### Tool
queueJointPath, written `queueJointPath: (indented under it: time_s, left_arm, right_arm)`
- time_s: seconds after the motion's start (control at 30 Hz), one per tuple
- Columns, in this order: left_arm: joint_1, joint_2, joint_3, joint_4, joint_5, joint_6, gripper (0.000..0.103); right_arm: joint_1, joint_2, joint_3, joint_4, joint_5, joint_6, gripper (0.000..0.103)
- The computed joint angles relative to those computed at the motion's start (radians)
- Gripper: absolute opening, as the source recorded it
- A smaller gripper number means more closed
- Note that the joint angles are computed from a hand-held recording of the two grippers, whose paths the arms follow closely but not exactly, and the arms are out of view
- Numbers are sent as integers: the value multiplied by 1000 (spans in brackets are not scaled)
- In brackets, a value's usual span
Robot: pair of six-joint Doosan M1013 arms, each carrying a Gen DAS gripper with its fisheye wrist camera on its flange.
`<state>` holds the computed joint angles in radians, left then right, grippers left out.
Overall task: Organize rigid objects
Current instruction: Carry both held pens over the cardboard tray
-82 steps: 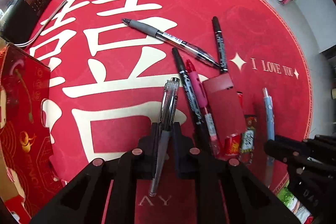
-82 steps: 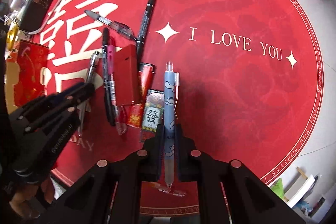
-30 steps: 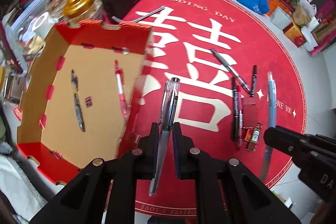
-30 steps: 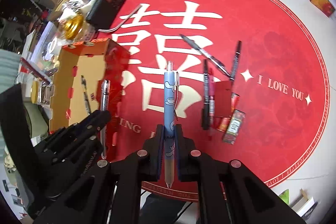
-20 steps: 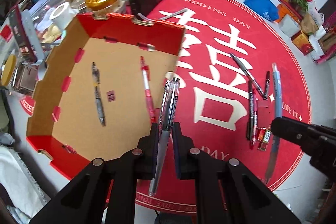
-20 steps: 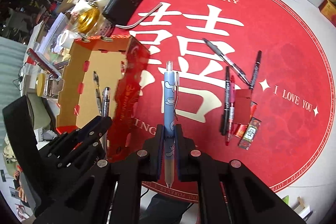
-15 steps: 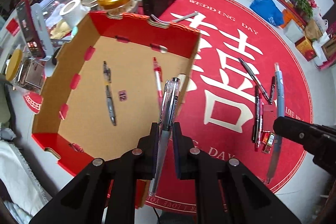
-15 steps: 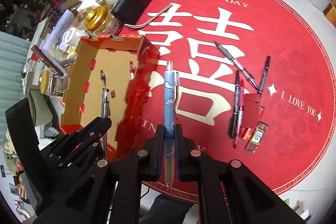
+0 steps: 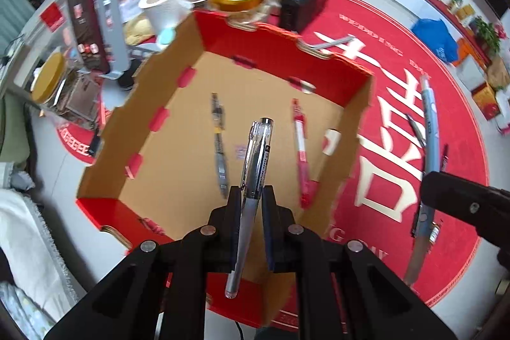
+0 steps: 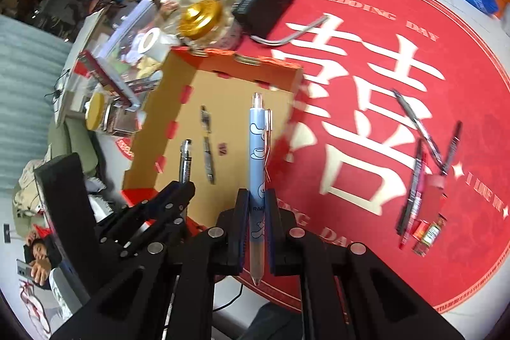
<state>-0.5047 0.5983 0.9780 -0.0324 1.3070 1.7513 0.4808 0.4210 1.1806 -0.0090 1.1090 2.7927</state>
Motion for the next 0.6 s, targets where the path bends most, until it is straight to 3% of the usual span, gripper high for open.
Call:
queueJointPath:
  time_s: [0.33,0.6]
  left_arm:
    - [26,52,-60,77,-20,-30,13]
    - [27,93,-91,93,7,-33,13]
  right_arm:
    - [-14,83,-97,41,-12,-92,11]
    - [-28,128,-135,68,31,-130,11]
